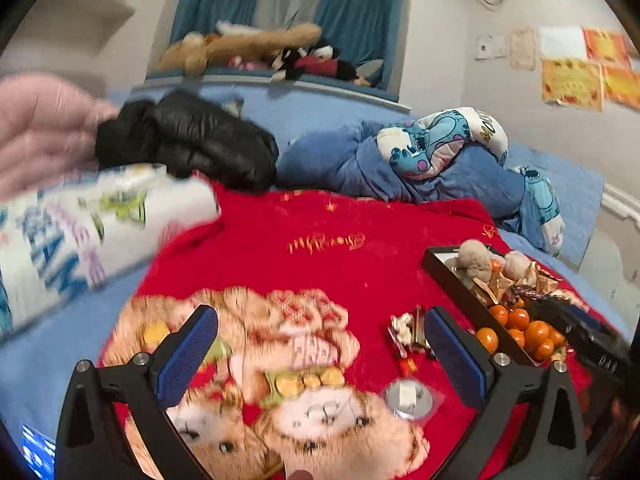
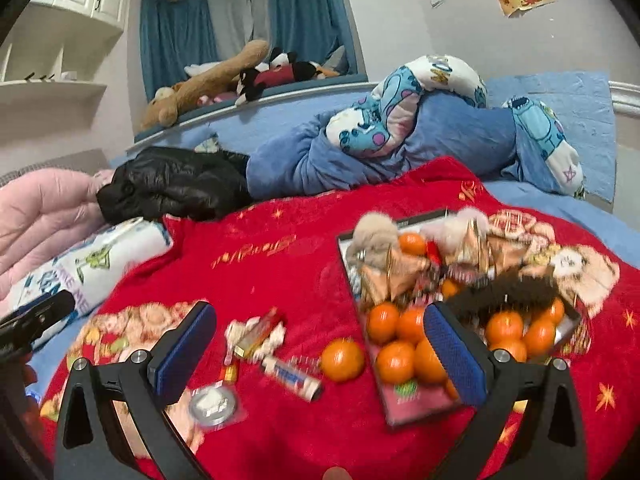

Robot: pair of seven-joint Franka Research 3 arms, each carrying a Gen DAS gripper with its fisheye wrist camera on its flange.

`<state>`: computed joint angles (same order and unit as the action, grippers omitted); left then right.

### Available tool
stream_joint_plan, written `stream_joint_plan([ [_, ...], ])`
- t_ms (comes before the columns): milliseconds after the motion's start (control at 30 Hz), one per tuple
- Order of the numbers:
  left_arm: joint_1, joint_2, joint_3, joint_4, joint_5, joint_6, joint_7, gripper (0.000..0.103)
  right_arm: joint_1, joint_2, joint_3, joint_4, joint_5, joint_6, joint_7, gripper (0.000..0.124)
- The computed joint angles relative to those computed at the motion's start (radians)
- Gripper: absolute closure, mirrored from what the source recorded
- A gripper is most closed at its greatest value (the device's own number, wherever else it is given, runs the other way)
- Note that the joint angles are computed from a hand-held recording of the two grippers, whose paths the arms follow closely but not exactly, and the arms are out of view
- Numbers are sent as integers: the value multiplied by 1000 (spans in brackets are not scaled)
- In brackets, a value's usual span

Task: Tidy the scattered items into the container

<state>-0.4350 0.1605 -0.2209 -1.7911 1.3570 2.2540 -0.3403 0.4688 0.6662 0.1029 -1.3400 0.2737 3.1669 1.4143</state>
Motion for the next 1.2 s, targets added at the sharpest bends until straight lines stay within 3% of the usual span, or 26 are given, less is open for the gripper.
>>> stream_joint_plan([
  [100,-30,-6,-14,-20,31,-115,3,0,12,-18,-18,-27,-2,-40,12,21],
  [200,-49,3,-24,-6,25,-172,47,0,8,-18,-5,-30,-10,-35,2,21],
  [267,-48,-1,-25,-12,20,-147,35,0,37,-16,-40,-26,-16,-33,24,21],
  [333,-41,6,-25,-2,-4,-109,47,0,-2,-10,23,-18,-9,-28,-3,21],
  [533,-62,32,-19,36,-37,-126,58,0,-35,-28,85,-44,-1,-21,-72,21],
  [667,-66,24,-16,28,-33,-82,16,0,-88,-43,153,-73,23,-24,-131,21],
  [800,-60,2,-19,2,-28,-35,-70,0,-91,-50,152,-86,42,-36,-166,21],
  [900,-61,16,-23,25,-36,-39,-50,0,-93,-54,151,-96,51,-45,-191,21],
  [1000,-85,43,-25,63,-27,-94,-13,0,-81,-62,133,-106,58,-52,-197,21],
  [1200,-116,72,-13,104,-15,-137,58,0,-105,-68,172,-118,84,-44,-235,21],
])
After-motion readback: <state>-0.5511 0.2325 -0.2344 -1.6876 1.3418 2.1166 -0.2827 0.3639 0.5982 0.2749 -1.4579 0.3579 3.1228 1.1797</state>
